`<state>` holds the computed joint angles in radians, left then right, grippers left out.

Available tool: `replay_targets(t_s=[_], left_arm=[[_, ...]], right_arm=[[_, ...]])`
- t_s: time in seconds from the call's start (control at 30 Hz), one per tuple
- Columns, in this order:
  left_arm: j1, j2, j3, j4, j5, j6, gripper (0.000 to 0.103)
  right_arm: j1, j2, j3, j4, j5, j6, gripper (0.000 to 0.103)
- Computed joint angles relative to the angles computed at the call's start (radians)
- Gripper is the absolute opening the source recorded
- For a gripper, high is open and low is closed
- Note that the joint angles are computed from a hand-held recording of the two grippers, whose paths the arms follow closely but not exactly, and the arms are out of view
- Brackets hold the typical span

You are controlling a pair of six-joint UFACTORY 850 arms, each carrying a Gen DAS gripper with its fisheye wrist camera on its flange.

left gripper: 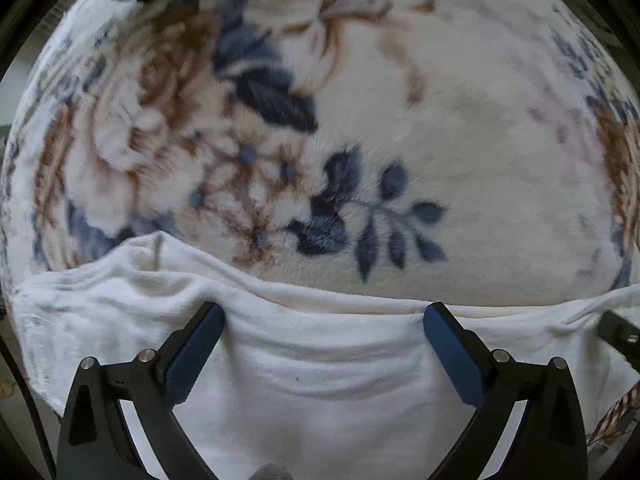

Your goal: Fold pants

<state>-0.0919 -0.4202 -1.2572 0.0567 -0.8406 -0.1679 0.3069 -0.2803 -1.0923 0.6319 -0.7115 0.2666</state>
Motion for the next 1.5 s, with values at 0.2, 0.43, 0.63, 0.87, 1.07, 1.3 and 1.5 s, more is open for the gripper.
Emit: replay_targets(t_s=[0.2,0.43,0.63,0.87,1.07,1.3,1.5], left_arm=[[-0.057,0.101,-0.001,-0.083,-0.024,0.030,0.102],[-0.190,0.097,-0.018,-0.158,-0.053,0.034,0.102],[-0.291,0.054,-0.048,-0.127,-0.080,-0.008,0.102],[-0.356,0.012,-0.075,-0.077,-0.097,-0.078,0.102],[-0.352,-0.007,-0.044,-0.102,-0.071,-0.043,0.102],[-0.353,-0.075,0.013,-0.205,0.013,-0.009,0.103],[-0.341,-0.093,0.038,-0.276,0.075,0.026,0.103]], right_arm=[[-0.110,0.423,0.322,-0.206,0.075,0.360,0.064],[-0.415,0.722,0.597,-0.175,0.057,0.441,0.064],[-0.437,0.622,0.604,-0.144,0.113,0.348,0.011],[-0.372,0.614,0.563,-0.352,0.070,0.475,0.011],[-0.472,0.685,0.619,-0.162,0.019,0.267,0.035],[-0.472,0.710,0.701,0.041,0.079,0.102,0.063],[-0.523,0.732,0.797,0.490,0.200,-0.236,0.065]])
